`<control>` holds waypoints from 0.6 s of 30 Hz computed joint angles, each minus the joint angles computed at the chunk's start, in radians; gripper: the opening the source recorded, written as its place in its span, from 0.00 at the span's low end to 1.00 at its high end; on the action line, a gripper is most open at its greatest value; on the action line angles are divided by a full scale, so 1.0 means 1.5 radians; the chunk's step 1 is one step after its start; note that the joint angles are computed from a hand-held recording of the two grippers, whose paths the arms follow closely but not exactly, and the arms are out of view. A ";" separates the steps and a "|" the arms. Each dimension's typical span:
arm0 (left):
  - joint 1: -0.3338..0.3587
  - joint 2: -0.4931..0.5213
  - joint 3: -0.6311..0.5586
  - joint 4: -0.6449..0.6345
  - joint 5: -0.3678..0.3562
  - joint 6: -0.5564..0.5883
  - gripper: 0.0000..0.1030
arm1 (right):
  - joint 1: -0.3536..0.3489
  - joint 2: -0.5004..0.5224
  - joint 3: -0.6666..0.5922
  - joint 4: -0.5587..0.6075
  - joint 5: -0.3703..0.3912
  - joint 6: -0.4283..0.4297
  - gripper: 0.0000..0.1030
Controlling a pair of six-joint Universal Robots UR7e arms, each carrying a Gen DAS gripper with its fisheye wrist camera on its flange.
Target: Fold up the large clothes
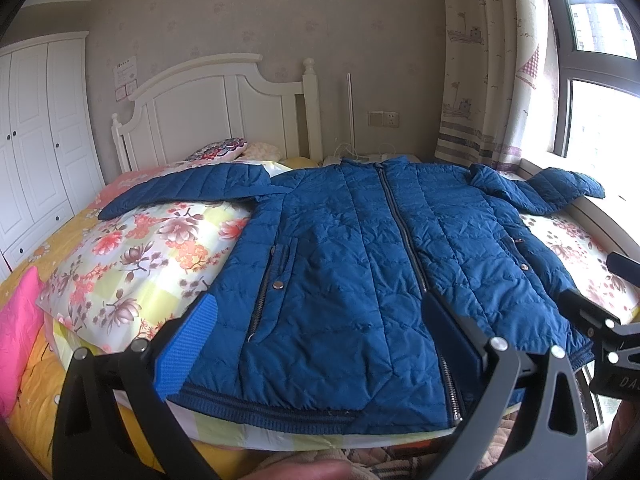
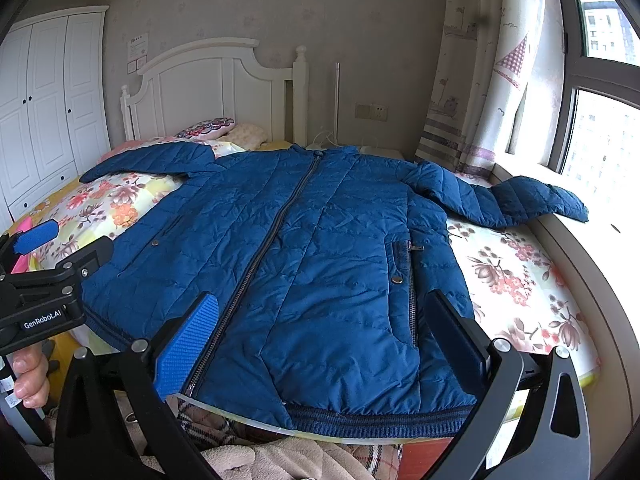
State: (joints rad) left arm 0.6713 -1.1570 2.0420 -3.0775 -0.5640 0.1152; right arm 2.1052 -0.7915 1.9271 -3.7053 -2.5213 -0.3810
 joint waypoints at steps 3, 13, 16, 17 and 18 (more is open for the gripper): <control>0.001 -0.001 -0.003 0.010 -0.001 -0.006 0.98 | -0.001 -0.001 0.001 0.001 -0.002 0.004 0.96; 0.045 0.059 -0.085 0.048 -0.039 0.028 0.98 | -0.053 -0.028 -0.024 0.029 0.005 -0.019 0.96; 0.086 0.142 -0.203 0.107 -0.045 0.078 0.98 | -0.097 -0.066 -0.030 0.110 0.027 0.065 0.96; 0.098 0.165 -0.241 0.143 -0.048 0.079 0.98 | -0.112 -0.079 -0.032 0.135 0.036 0.093 0.96; 0.113 0.192 -0.292 0.197 -0.054 0.071 0.98 | -0.131 -0.089 -0.040 0.162 0.041 0.120 0.96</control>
